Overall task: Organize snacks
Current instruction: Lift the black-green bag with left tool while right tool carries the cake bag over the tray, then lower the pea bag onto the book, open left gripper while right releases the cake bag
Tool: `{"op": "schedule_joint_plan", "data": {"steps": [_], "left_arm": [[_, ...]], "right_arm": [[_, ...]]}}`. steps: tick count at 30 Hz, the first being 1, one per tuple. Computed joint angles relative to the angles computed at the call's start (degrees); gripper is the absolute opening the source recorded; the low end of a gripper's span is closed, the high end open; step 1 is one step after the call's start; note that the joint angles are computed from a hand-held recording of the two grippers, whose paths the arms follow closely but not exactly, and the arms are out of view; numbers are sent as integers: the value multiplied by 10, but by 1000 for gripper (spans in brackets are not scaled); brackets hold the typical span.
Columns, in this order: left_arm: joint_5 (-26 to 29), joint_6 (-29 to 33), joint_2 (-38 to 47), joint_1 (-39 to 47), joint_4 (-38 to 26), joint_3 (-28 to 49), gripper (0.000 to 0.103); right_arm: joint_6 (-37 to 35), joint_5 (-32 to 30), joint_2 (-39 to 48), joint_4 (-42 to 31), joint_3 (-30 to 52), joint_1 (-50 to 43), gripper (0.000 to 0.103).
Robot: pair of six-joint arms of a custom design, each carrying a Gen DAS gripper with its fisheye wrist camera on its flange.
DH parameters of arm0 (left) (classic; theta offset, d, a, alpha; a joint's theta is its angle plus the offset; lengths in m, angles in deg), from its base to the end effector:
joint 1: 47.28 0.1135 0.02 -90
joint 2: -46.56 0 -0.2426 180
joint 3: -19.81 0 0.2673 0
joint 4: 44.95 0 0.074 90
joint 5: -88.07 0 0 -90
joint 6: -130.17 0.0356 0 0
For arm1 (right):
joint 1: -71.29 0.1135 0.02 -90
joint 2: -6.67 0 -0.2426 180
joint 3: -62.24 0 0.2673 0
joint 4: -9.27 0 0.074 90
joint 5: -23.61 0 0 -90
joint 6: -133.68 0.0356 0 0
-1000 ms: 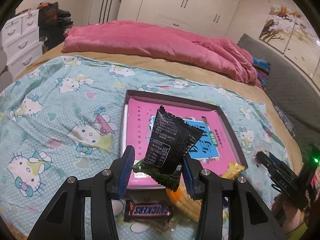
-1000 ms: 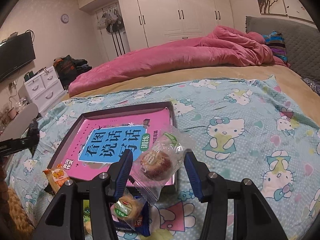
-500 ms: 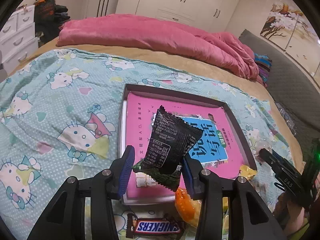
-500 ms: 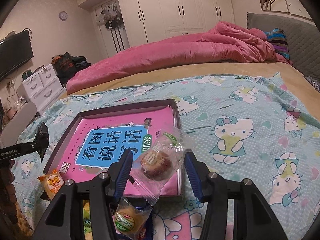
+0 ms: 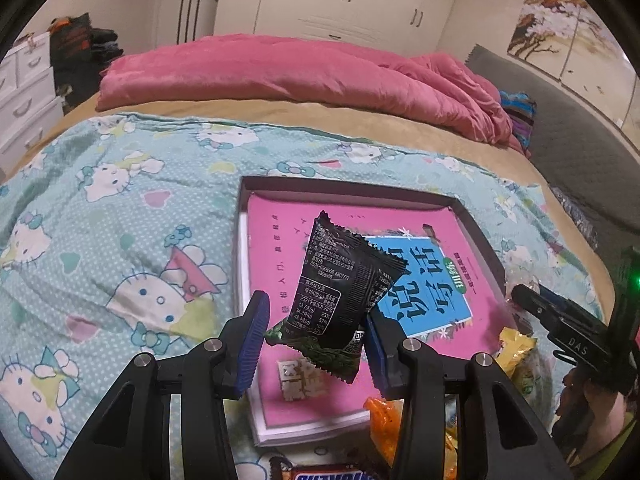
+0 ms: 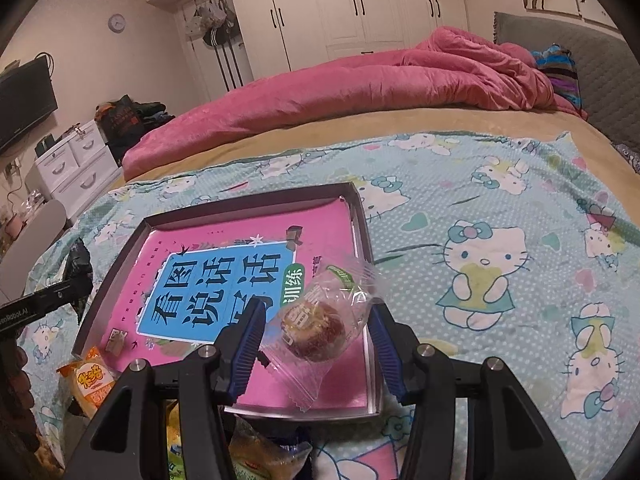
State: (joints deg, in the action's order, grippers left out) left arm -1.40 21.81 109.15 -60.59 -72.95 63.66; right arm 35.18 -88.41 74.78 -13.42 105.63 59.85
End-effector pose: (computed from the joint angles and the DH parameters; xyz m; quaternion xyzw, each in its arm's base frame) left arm 0.2301 -0.0548 0.1632 -0.0392 0.9287 -0.1047 0.3534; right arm 0.2426 -0.0355 0.1481 -0.0459 0.9161 0.1135 0.3819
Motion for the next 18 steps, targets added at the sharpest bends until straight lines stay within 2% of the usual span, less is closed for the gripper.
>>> {"op": "schedule_joint_plan", "data": {"steps": [18], "left_arm": [[-7, 7, 70, -16, 30, 6, 47]], "right_arm": [[16, 3, 43, -3, 9, 5, 54]]}}
